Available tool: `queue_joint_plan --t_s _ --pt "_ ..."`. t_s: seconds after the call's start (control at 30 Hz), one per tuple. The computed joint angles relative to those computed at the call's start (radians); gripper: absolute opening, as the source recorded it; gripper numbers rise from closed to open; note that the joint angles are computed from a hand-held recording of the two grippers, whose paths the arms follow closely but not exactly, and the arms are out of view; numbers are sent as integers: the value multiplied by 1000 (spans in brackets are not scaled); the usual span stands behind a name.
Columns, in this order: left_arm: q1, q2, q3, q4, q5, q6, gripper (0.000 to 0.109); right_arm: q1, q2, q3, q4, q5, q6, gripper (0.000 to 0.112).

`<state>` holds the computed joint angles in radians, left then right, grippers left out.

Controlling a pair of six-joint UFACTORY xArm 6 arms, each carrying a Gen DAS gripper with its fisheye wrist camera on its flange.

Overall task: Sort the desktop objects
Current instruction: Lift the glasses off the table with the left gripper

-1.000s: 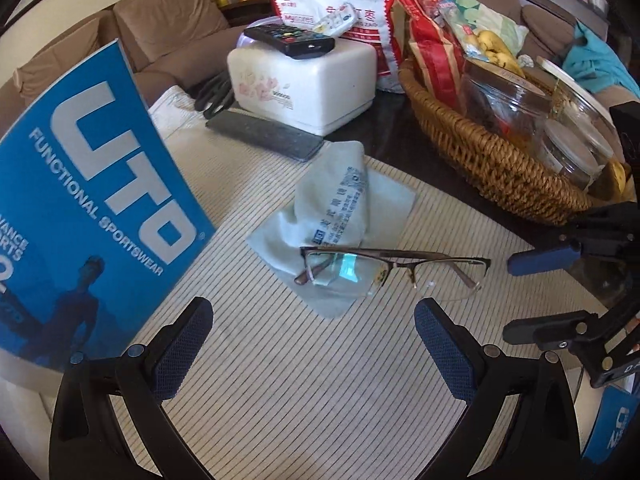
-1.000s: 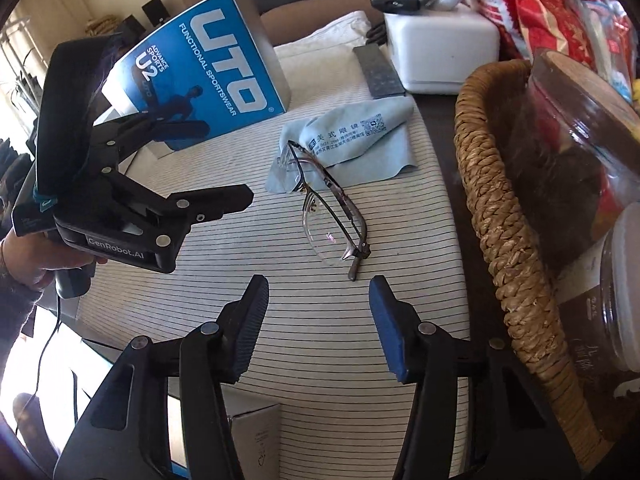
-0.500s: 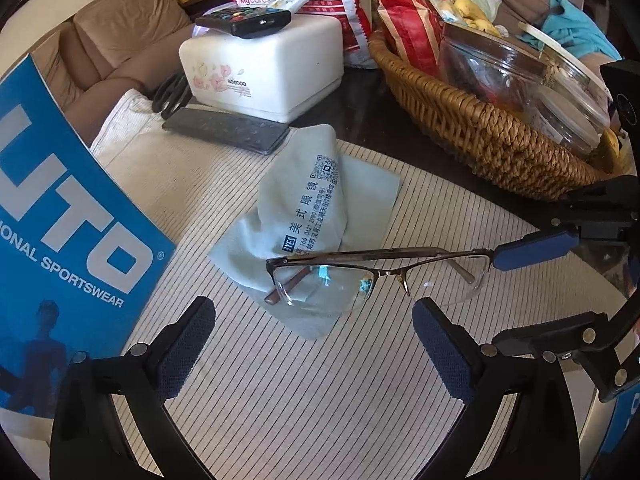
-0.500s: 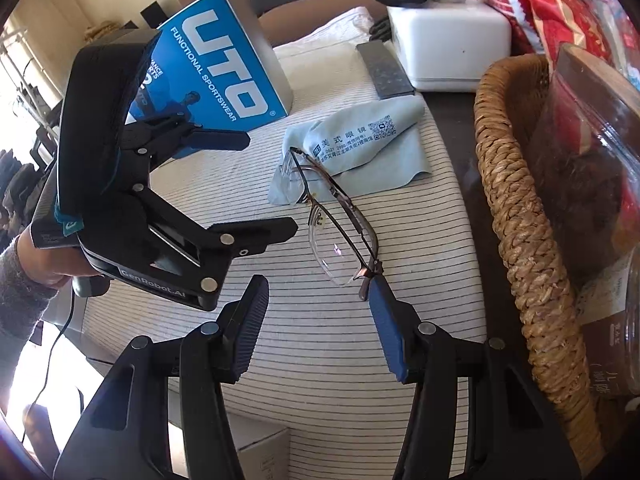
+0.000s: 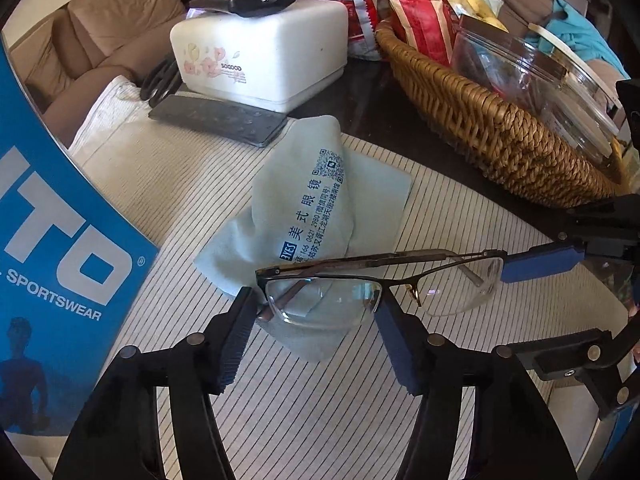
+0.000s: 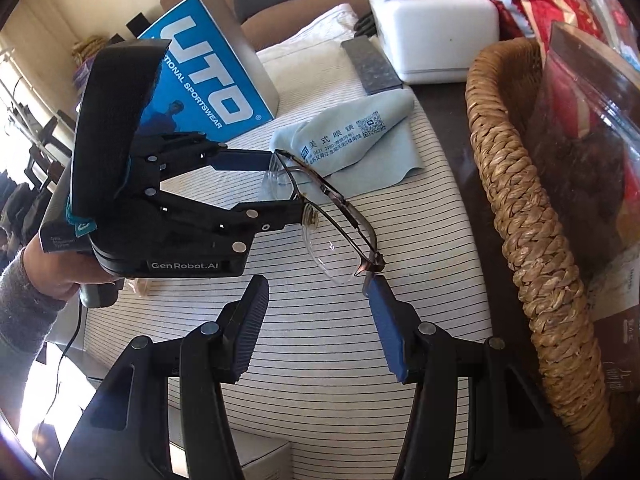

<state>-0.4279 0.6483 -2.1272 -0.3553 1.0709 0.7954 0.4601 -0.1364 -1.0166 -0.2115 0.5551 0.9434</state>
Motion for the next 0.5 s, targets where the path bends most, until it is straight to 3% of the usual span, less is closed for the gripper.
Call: queue_joint_plan --t_s 0.3,0.5 --pt "8 -43 53 -41 7 18 56 -12 2 20 43 -63 -21 49" --pt "18 -146 190 -67 -22 21 55 -10 1 16 51 -82 -35 51"
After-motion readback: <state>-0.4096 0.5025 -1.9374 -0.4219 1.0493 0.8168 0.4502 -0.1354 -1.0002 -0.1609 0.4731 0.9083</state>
